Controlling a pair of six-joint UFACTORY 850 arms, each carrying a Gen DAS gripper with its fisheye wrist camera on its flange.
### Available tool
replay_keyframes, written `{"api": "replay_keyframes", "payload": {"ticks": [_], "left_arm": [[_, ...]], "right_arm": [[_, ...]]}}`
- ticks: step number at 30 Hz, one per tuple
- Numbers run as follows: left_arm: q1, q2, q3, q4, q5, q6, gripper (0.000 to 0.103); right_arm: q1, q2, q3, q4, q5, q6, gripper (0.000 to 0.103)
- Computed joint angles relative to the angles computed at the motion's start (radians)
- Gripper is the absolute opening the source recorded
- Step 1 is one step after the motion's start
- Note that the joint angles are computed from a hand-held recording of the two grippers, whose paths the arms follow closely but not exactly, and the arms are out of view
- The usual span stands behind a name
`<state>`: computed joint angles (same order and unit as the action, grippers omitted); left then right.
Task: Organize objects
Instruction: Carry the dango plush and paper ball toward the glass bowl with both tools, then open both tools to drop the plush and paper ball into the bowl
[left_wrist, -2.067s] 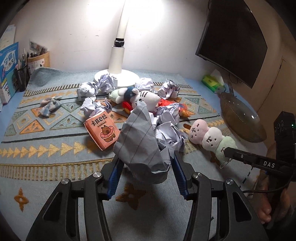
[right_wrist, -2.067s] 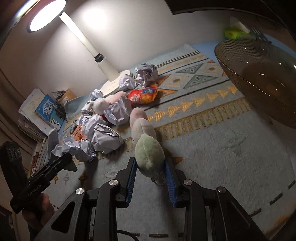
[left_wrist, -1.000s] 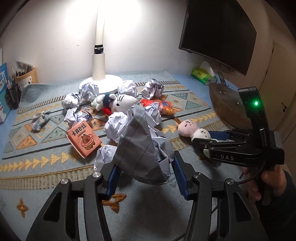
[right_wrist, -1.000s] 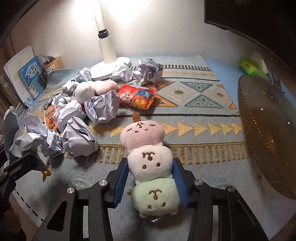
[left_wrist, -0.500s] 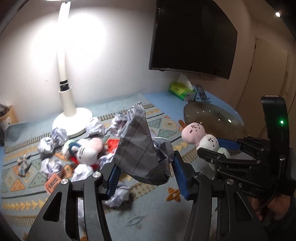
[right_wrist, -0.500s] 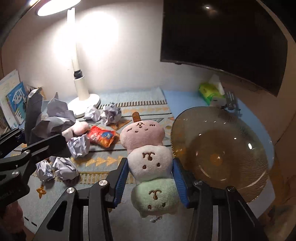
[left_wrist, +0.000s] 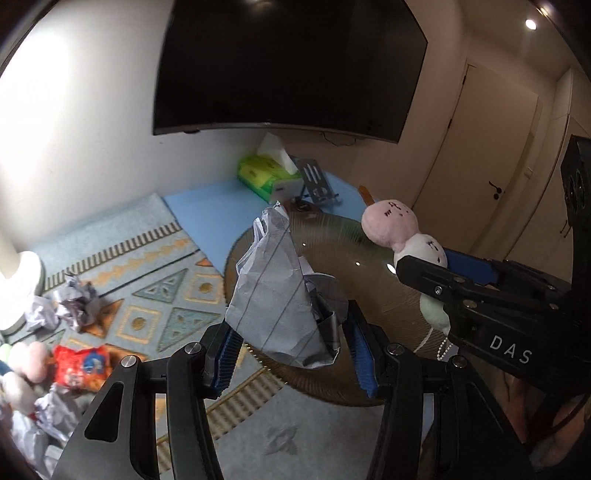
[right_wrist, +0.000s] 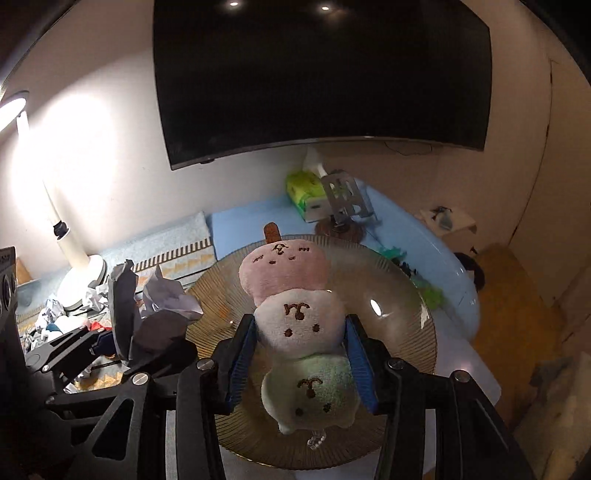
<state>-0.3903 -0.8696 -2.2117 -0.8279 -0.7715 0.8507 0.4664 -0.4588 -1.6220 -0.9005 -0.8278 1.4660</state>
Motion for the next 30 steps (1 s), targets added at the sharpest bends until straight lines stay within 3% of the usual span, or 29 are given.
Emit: {"api": "replay_keyframes", "payload": {"ticks": [2,4,5,6,8,11,16,23,27,30], "left_arm": [[-0.016,-0.035,-0.044,0.035,-0.014,-0.027,0.05],[-0.028,-0.051,-0.063,0.044,-0.012,-0.029,0.057],[-0.034,-0.048,-0.054,0.056,0.008,-0.035,0.07],[-0.037,-0.033,-0.027,0.055,0.04,-0.03,0.086],[-0.036,-0.007,0.022,0.011,0.08,0.008,0.096],[-0.024,-0.023,-0.006,0.005,0.034,-0.004,0.097],[-0.008,0.055,0.104,-0.023,0.079,0.051,0.097],[0.061,0.278,0.416,-0.164,0.232,0.227,0.097],[0.127,0.348,0.516,-0.169,0.264,0.215,0.097],[0.182,0.402,0.605,-0.177,0.332,0.212,0.097]], "right_arm": [[-0.016,0.001,0.01,0.02,0.011,-0.004,0.047],[-0.027,0.008,0.03,0.032,0.034,0.01,0.056],[-0.028,0.012,0.037,0.035,0.033,0.024,0.069],[-0.028,0.015,0.042,0.033,0.025,0.038,0.074],[-0.019,0.012,0.043,0.002,0.002,0.061,0.076],[0.001,0.001,0.02,-0.011,-0.038,0.052,0.076],[0.042,-0.001,-0.001,-0.049,-0.009,0.041,0.076],[0.122,-0.078,-0.127,-0.047,0.073,-0.046,0.076],[0.169,-0.167,-0.231,-0.013,0.132,-0.126,0.076],[0.189,-0.247,-0.323,0.083,0.198,-0.247,0.076]]}}
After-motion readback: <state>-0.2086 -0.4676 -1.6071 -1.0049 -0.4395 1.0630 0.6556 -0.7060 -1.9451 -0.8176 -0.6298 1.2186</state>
